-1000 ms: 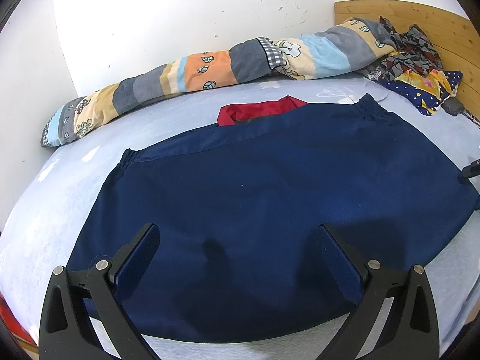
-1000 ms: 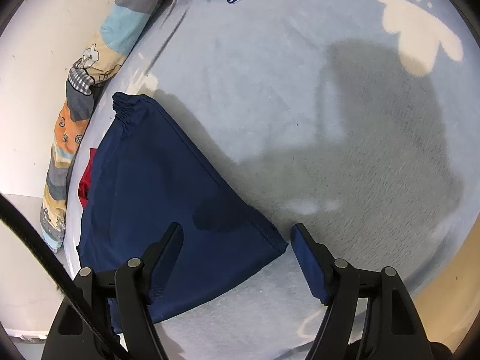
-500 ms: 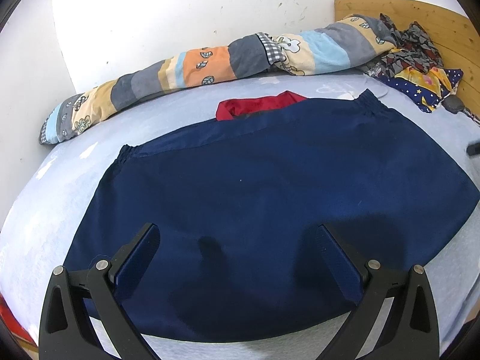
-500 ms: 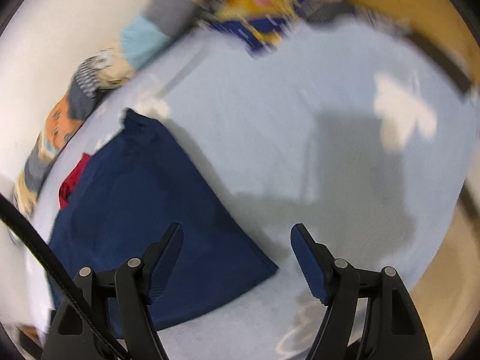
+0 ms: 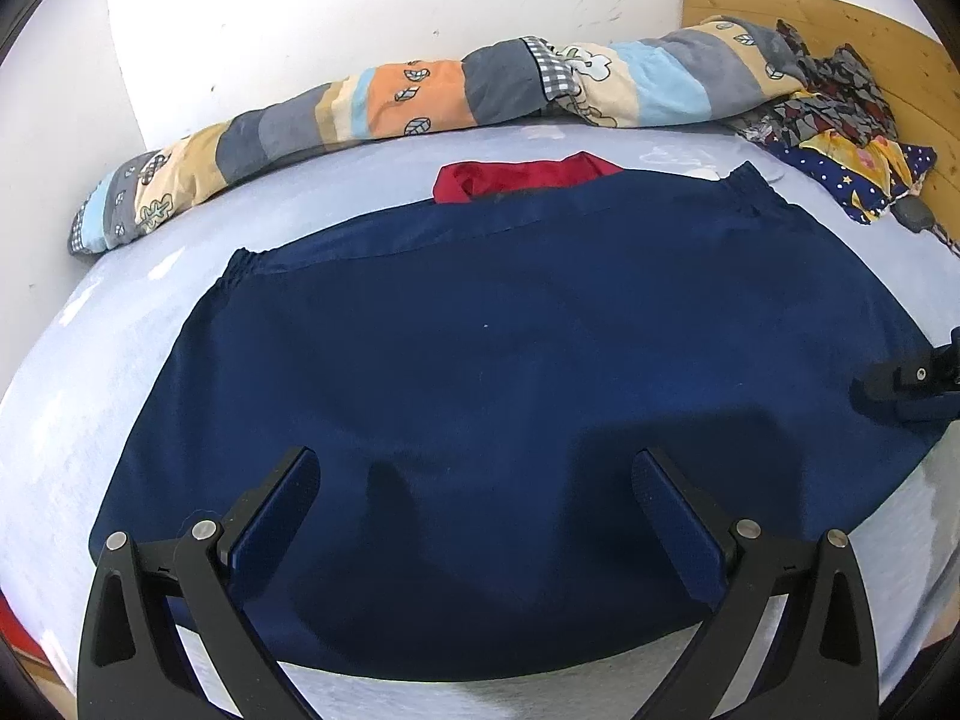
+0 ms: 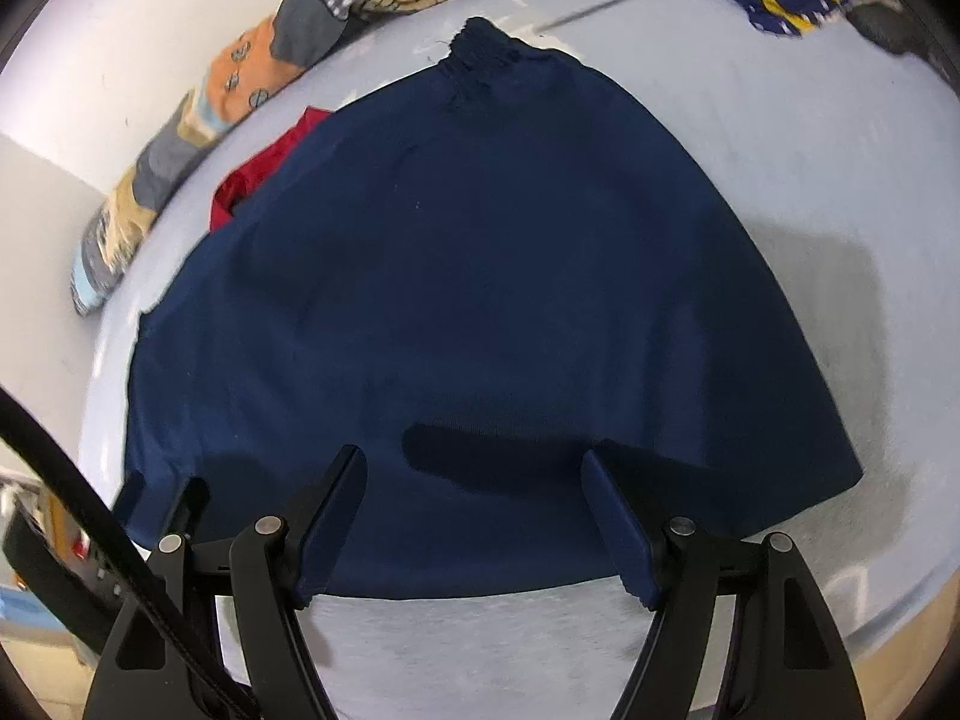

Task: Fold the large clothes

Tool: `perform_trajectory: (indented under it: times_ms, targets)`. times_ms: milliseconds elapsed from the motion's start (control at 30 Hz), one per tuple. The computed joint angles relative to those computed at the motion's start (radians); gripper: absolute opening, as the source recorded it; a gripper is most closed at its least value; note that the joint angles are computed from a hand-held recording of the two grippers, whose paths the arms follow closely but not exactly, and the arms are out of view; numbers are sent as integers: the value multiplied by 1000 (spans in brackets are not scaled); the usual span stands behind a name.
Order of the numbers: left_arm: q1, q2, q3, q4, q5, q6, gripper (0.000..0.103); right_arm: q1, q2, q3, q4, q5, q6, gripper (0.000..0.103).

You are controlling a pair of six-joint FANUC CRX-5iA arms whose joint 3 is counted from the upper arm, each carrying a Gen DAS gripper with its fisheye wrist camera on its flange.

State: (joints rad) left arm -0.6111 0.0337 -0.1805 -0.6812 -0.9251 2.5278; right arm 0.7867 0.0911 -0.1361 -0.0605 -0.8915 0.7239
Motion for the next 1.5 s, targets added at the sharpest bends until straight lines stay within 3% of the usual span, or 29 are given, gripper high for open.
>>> perform_trajectory:
  times_ms: [167, 300, 367, 467, 600, 833, 1033, 1167, 1333, 1500]
  targets:
    - [-2, -1, 1, -2, -5, 6, 103, 7, -29, -24, 84, 28, -44, 78]
    - [-1, -4, 0, 0, -7, 8, 103, -63, -63, -63, 165, 61, -153, 78]
    - [1, -5, -1, 2, -6, 8, 103, -122, -72, -66, 119, 70, -151, 78]
    - [7, -10, -3, 9, -1, 10, 103, -233, -60, -42, -73, 40, -53, 79]
    - [7, -14, -2, 8, 5, 11, 103, -312, -72, -64, -262, 44, 15, 79]
    - [3, -19, -4, 7, 6, 8, 103, -338, -104, -77, -416, 22, 102, 79]
    - [13, -24, -7, 15, 8, 19, 103, -318, -139, -104, -482, 6, 140, 79]
    - [19, -27, -11, 26, 17, 20, 103, -295, -171, -144, -489, 51, 129, 82]
    - [13, -19, -6, 26, 12, 11, 103, -306, -136, -122, -489, 82, 160, 83]
    - [15, -11, -3, 32, 12, 8, 103, -407, -64, -51, -664, 86, 305, 87]
